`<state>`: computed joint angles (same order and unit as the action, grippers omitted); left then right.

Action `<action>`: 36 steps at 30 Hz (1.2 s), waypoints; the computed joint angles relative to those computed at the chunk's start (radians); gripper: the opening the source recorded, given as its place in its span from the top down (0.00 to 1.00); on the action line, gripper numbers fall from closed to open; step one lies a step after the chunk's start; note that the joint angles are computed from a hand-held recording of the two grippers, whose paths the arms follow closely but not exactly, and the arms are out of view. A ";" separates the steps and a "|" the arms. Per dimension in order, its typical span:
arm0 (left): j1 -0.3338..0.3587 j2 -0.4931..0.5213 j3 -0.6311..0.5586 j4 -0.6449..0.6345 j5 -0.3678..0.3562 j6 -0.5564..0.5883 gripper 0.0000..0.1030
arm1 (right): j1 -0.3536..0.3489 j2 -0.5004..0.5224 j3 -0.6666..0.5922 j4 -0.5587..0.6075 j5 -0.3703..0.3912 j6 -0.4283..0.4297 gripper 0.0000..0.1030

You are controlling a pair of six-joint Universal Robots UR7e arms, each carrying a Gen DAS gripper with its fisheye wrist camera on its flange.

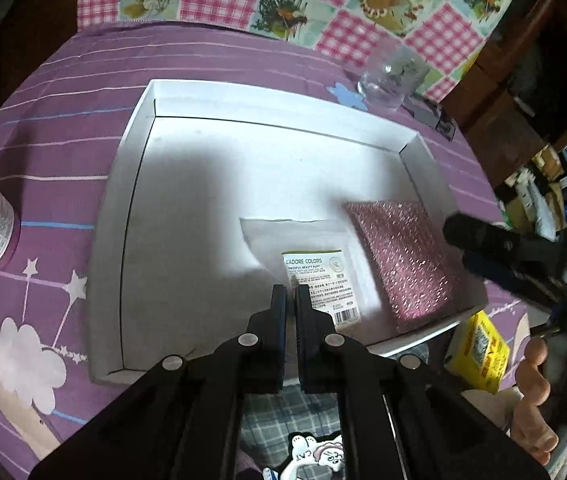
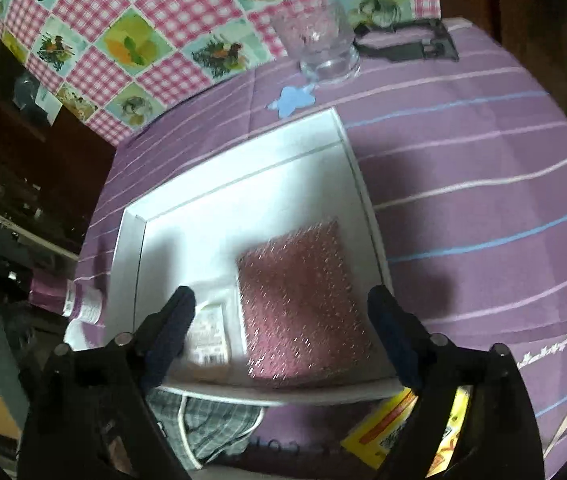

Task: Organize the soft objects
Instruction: 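Open both tools to release the sponge and bag inside the box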

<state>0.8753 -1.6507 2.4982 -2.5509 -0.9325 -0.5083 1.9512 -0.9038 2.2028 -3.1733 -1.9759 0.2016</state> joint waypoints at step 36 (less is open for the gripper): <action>-0.076 -0.095 0.080 -0.191 0.071 -0.047 0.29 | 0.111 -0.058 -0.001 0.096 -0.139 0.060 0.23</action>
